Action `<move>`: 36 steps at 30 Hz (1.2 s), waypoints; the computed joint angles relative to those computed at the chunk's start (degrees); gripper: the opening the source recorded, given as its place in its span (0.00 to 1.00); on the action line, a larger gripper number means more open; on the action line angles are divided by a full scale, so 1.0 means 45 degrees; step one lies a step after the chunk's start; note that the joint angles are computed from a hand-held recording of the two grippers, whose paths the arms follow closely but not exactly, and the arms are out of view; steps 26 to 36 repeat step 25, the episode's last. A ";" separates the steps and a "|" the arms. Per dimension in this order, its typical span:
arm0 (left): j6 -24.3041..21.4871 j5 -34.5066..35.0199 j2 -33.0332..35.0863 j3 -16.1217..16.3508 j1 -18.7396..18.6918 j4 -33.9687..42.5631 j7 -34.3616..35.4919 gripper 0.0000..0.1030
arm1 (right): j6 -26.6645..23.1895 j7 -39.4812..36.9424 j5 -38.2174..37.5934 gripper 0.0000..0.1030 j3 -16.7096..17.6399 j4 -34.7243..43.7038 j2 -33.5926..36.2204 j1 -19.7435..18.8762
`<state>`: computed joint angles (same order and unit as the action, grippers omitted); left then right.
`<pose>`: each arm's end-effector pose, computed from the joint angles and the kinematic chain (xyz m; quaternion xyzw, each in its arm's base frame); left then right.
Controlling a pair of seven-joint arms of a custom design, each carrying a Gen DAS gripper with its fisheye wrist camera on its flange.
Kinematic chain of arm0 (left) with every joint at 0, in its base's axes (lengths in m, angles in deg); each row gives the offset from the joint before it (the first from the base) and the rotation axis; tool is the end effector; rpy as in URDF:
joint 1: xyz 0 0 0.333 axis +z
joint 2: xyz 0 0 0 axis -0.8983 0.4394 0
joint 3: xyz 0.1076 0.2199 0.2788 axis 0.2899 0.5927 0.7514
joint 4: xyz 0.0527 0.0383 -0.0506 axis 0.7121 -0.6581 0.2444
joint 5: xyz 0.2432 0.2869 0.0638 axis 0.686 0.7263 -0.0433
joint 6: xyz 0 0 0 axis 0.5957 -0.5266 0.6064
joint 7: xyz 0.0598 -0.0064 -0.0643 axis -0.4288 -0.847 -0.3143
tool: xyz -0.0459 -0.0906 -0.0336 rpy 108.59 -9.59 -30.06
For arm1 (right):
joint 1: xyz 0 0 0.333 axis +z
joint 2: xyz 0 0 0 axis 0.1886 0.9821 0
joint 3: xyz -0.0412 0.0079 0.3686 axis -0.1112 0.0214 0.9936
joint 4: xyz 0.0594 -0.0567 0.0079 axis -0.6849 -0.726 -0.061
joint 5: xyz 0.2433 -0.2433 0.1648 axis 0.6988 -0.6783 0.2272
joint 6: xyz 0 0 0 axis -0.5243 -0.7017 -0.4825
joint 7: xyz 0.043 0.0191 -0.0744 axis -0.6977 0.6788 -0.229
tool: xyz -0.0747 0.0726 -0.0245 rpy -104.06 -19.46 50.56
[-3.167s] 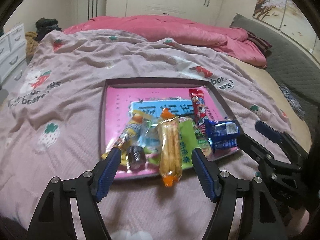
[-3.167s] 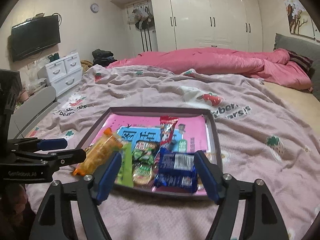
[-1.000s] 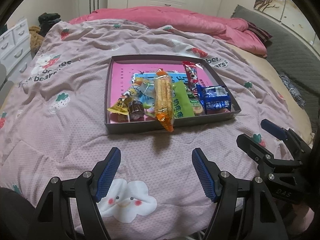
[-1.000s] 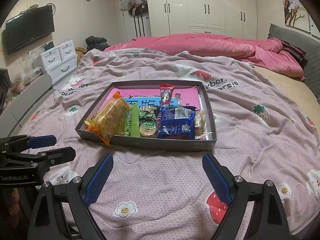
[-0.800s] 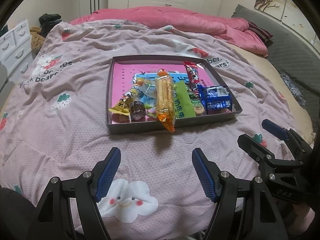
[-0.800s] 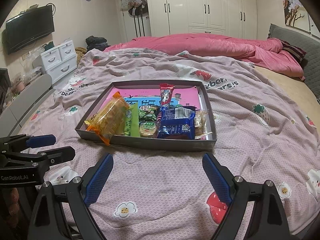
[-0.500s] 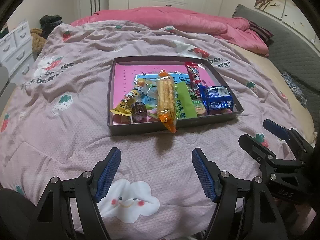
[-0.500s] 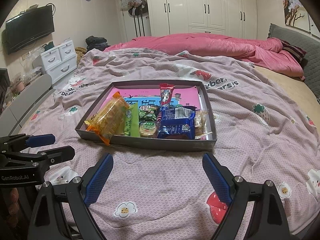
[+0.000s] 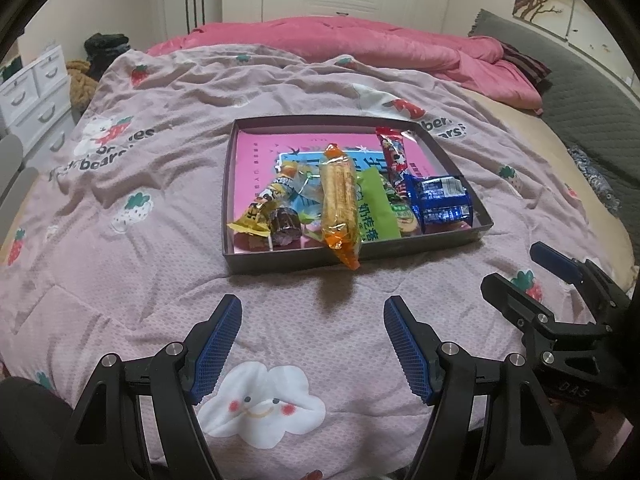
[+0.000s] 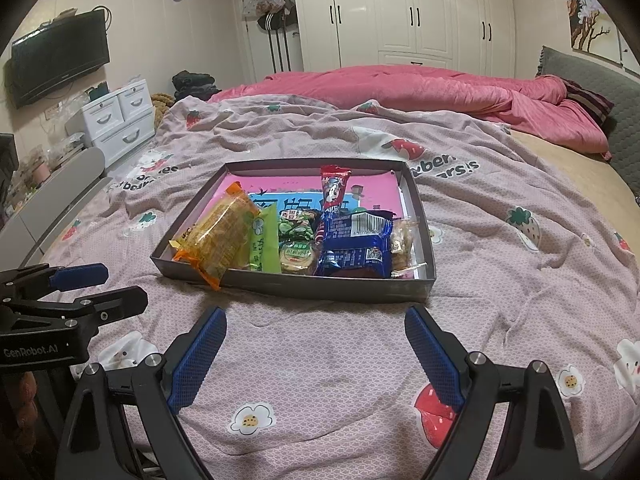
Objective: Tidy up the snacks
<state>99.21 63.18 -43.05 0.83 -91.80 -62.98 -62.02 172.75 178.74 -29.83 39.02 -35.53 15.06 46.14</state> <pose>0.3812 -0.4036 0.5451 -0.7871 0.5313 -0.2080 0.2344 0.4652 0.4152 0.5235 -0.8195 0.4153 -0.1432 0.3680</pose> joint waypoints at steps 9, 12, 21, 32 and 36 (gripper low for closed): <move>0.0011 0.0048 0.0021 0.0019 0.0009 0.0015 0.0127 0.73 | 0.0010 0.0026 -0.0022 0.88 -0.0022 0.0018 0.0039 0.0009; 0.0098 0.0084 0.0045 0.0031 0.0011 0.0011 0.0142 0.73 | 0.0003 0.0125 -0.0152 0.88 -0.0099 0.0024 0.0043 0.0077; 0.0744 0.0747 -0.0260 0.0201 0.0292 -0.0495 -0.0673 0.77 | -0.0145 -0.0404 0.0329 0.88 -0.0017 0.0427 0.0498 -0.0077; 0.0158 0.1896 -0.0608 0.0228 0.0625 -0.0692 -0.1162 0.77 | -0.0291 0.0170 0.0217 0.88 -0.0535 0.0933 0.0951 0.0094; 0.0158 0.1896 -0.0608 0.0228 0.0625 -0.0692 -0.1162 0.77 | -0.0291 0.0170 0.0217 0.88 -0.0535 0.0933 0.0951 0.0094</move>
